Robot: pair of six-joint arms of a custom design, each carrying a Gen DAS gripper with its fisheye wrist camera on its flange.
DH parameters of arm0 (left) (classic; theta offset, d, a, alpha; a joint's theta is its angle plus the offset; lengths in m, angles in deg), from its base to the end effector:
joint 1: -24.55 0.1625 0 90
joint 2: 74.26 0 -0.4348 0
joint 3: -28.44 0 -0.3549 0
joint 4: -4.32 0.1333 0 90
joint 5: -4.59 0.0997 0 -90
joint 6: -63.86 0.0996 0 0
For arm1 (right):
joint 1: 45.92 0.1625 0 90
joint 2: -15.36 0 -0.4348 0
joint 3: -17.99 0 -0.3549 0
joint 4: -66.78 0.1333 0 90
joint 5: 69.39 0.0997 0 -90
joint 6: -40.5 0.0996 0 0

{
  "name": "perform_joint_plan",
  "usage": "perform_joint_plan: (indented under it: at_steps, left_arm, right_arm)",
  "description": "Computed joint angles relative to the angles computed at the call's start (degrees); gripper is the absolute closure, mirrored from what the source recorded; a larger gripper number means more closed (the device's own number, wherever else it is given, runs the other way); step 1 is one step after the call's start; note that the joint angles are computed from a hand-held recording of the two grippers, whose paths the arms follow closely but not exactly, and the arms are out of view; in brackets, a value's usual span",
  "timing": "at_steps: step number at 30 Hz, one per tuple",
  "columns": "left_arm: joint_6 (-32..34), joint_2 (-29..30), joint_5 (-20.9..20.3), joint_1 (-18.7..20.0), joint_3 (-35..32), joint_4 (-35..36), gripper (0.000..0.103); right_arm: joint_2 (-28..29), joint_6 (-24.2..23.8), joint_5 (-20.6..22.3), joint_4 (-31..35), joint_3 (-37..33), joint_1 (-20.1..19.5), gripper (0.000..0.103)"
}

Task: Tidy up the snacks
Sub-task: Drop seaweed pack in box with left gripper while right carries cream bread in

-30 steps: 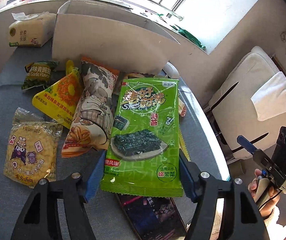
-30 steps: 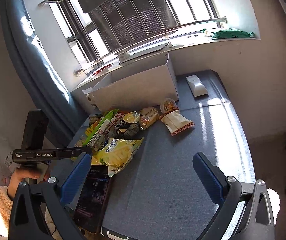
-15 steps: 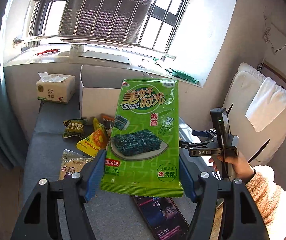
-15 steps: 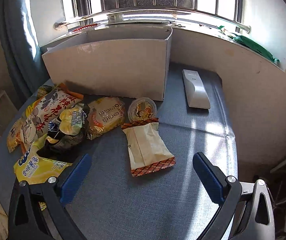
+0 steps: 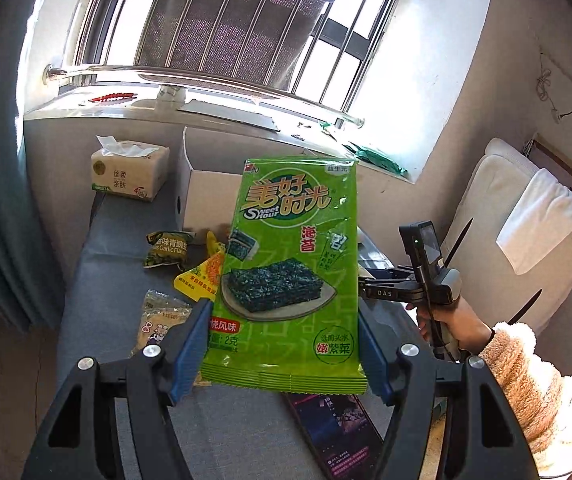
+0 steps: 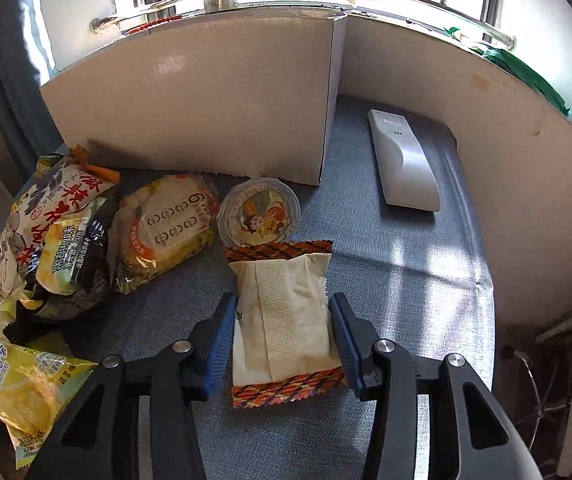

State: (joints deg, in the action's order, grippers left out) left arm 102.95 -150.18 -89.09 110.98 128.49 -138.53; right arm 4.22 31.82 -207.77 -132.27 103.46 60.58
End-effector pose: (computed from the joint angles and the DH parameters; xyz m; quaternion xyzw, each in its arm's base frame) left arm 0.0915 -0.5717 0.3999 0.3596 0.8990 -0.2456 0.0460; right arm 0.2388 -0.5989 -0.0928 0.0705 -0.8764 0.2982 0.3716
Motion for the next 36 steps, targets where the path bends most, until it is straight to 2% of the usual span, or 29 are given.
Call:
perform_joint_plan:
  at_steps: [6, 11, 14, 17, 20, 23, 25, 27, 30, 32, 36]
  left_arm:
    - [0.1, 0.2, 0.0, -0.4, 0.1, -0.4, 0.031]
    - [-0.2, 1.4, 0.3, -1.5, -0.8, -1.2, 0.031]
    - [-0.6, 3.4, 0.4, -3.1, -3.0, -1.6, 0.031]
    - [-1.5, 6.5, 0.7, -5.0, -6.8, -1.7, 0.031]
    - [-3.7, 11.2, 1.5, -7.0, -12.5, -1.7, 0.031]
    - [-6.5, 17.9, 3.4, -8.9, -21.1, 0.7, 0.031]
    - [-7.6, 23.0, 7.5, -10.2, -27.2, 2.0, 0.031]
    - [-9.3, 27.8, 10.6, -10.9, -33.2, 3.1, 0.031]
    - [-11.7, 34.5, 15.1, -11.4, -42.3, 9.0, 0.031]
    - [-12.1, 37.3, 17.9, -11.5, -45.5, 10.7, 0.031]
    - [-12.2, 40.4, 22.2, -11.3, -48.8, 13.5, 0.029]
  right_arm:
    - [-1.6, 1.0, 3.5, -11.4, 7.6, 1.7, 0.054]
    - [-3.6, 1.7, 6.7, -22.1, 14.6, 5.4, 0.054]
    - [-5.4, 2.6, 8.4, -22.1, 13.8, 7.9, 0.054]
    - [-6.3, 1.2, 9.7, -21.1, 10.4, 9.2, 0.054]
    - [-6.5, -0.3, 11.0, -17.9, 5.1, 9.4, 0.054]
    - [-6.2, -1.3, 13.0, -10.9, -2.5, 8.1, 0.054]
    - [-5.6, -1.1, 13.1, -5.9, -7.9, 7.0, 0.054]
    - [-4.5, -0.2, 12.6, 0.5, -14.2, 5.8, 0.054]
    - [-1.8, 1.0, 10.5, 8.6, -23.3, 4.5, 0.054]
    - [-0.3, 2.2, 9.6, 14.0, -28.1, 3.6, 0.054]
    - [2.6, 1.8, 7.1, 19.2, -34.3, 2.1, 0.052]
